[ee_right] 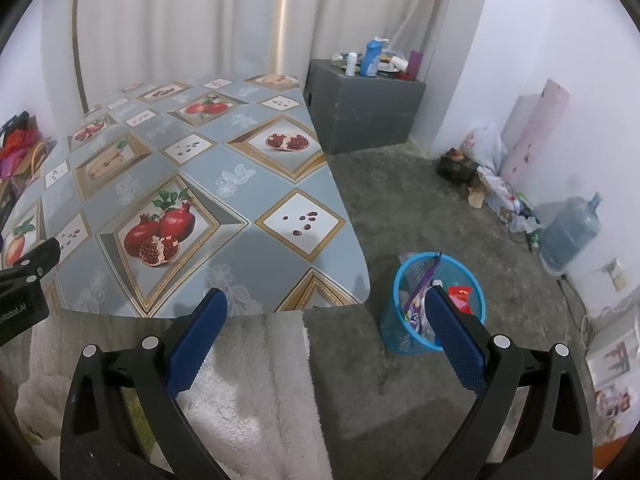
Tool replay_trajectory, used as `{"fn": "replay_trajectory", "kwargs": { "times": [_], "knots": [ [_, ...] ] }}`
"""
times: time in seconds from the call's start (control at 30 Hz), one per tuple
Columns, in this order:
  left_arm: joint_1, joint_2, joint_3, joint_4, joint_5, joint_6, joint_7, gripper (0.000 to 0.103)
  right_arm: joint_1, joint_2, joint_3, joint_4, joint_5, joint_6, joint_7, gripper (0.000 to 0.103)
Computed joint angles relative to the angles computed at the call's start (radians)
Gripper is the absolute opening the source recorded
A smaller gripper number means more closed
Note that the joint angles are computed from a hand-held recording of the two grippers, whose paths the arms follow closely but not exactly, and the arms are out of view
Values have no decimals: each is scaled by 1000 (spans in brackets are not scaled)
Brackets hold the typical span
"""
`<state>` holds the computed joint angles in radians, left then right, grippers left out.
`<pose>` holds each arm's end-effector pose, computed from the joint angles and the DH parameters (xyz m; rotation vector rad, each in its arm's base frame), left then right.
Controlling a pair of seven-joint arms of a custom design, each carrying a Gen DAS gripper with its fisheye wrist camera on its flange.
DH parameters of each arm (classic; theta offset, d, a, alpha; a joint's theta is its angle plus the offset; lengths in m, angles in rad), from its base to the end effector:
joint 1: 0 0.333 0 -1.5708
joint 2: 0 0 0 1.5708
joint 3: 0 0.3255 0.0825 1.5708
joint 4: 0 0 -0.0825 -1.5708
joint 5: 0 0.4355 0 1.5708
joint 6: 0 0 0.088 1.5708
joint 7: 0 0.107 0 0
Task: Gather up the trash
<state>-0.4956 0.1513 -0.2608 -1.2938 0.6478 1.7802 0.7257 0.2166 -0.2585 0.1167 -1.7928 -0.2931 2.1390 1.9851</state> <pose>0.5321 -0.4069 0.7251 -1.8293 1.7029 -0.4381 0.5325 0.1815 0.7302 -1.8642 1.8530 -0.7234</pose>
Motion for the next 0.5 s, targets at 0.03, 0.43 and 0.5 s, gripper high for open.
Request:
{"fn": "replay_trajectory", "kwargs": {
  "times": [0.03,0.43,0.5],
  "knots": [
    [0,0,0,0,0,0,0,97,0,0,1,0,-1,0,3,95],
    [0,-1,0,-2,0,0,-1,97,3,2,2,2,-6,0,10,95],
    [0,0,0,0,0,-2,0,97,3,2,3,3,-8,-1,12,95]
  ]
}}
